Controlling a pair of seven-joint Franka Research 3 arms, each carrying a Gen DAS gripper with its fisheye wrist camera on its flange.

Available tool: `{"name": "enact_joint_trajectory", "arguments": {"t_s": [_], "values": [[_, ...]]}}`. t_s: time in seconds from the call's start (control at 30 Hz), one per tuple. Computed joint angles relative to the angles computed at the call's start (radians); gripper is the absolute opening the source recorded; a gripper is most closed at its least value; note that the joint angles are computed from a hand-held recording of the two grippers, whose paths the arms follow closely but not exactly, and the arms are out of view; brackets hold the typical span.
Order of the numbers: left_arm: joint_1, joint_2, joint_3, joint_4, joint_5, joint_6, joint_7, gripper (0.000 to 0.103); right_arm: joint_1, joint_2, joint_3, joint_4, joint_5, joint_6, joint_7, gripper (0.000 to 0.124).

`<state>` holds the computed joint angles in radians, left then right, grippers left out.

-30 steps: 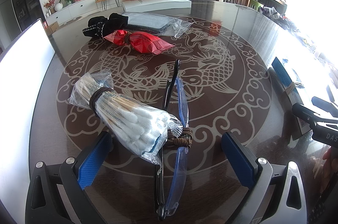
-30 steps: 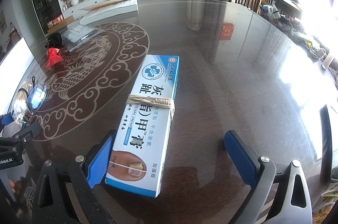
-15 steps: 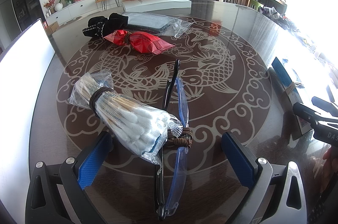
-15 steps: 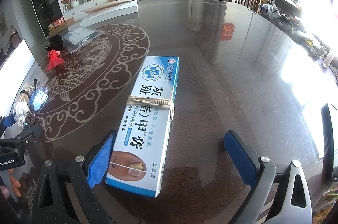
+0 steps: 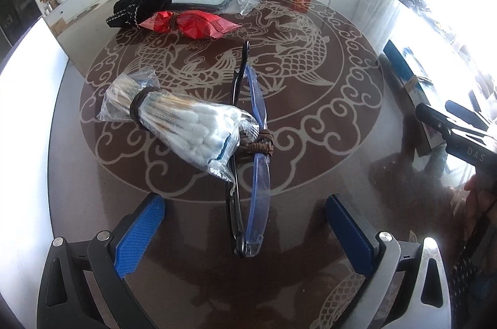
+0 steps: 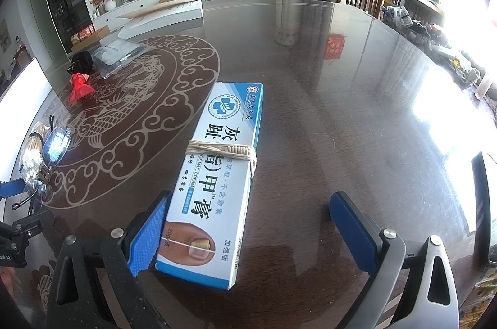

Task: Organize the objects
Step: 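Position the left tool over the blue-framed eyeglasses while the right tool holds the box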

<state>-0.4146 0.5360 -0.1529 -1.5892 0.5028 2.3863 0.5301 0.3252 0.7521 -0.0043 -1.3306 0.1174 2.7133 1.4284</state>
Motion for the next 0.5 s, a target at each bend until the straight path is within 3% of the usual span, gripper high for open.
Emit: {"name": "enact_joint_trajectory", "arguments": {"t_s": [0.17, 0.33, 0.4, 0.47, 0.5], "values": [[0.067, -0.075, -0.036, -0.136, -0.089, 0.174, 0.029, 0.103, 0.0, 0.0, 0.0, 0.001, 0.001, 0.0, 0.0, 0.099], [0.013, -0.037, 0.012, -0.037, -0.007, 0.066, 0.028, 0.103, 0.006, 0.002, -0.008, 0.002, -0.008, -0.004, 0.004, 0.099], [0.007, -0.024, 0.028, -0.014, 0.026, 0.063, 0.006, 0.101, 0.007, 0.002, -0.01, 0.003, -0.012, -0.006, 0.006, 0.099], [0.028, -0.004, 0.018, -0.001, 0.007, 0.077, 0.017, 0.07, -0.015, -0.003, 0.017, -0.005, 0.009, 0.003, -0.015, 0.099], [0.028, 0.006, 0.017, 0.013, 0.004, 0.058, 0.027, 0.068, -0.048, -0.007, 0.058, -0.012, 0.045, 0.011, -0.053, 0.099]]}}
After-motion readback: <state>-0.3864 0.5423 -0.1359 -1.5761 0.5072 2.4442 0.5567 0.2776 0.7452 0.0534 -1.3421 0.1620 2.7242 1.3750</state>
